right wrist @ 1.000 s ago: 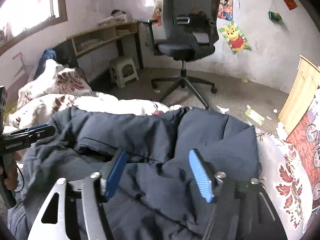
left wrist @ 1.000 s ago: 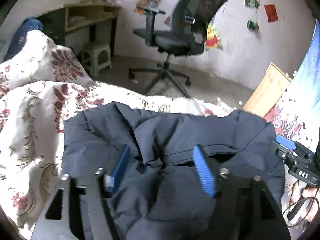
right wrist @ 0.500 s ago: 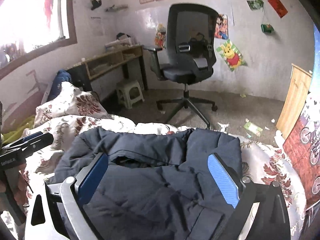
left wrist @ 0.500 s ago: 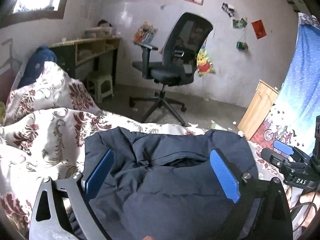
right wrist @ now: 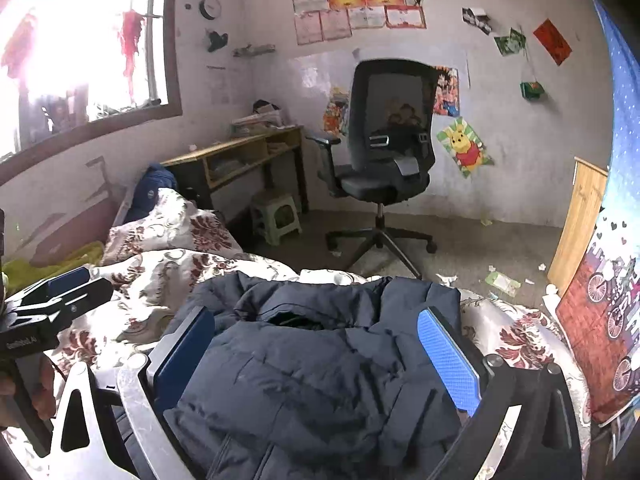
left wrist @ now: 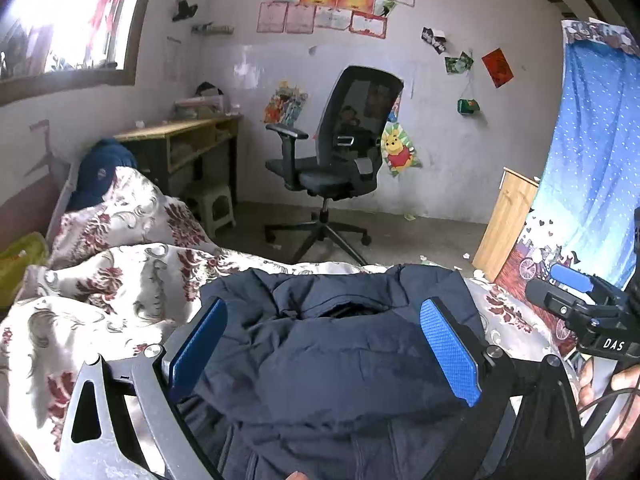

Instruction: Fold large clothes

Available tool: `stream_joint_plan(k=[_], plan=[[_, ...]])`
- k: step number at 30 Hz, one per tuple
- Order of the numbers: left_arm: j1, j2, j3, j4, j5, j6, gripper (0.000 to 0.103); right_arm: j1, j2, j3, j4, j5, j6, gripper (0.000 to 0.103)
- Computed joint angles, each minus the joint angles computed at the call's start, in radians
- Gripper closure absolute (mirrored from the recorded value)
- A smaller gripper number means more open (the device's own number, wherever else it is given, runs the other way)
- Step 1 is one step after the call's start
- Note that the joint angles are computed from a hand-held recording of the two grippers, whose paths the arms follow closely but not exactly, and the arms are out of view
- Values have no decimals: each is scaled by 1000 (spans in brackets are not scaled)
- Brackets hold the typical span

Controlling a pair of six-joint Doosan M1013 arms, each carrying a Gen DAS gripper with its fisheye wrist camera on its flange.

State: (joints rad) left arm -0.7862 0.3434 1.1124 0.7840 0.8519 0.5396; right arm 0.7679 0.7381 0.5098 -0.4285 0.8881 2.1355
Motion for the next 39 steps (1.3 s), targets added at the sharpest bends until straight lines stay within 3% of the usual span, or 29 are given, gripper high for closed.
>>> stream_joint_plan(k=[12,28,34,39], plan=[[-78,-94,136,74,19,-90,8,50,-181,302,-61,-108,124,0],[-161,-185,342,89,66,-160,8,95,-286,533,-72,-164,130,0],[-184,-206,413,56,56,-140,8,118,-313,614,-53,-142,106,0],[-203,-204,450,14,84,-82,8,137,-313,648,45,-64,-59,0]])
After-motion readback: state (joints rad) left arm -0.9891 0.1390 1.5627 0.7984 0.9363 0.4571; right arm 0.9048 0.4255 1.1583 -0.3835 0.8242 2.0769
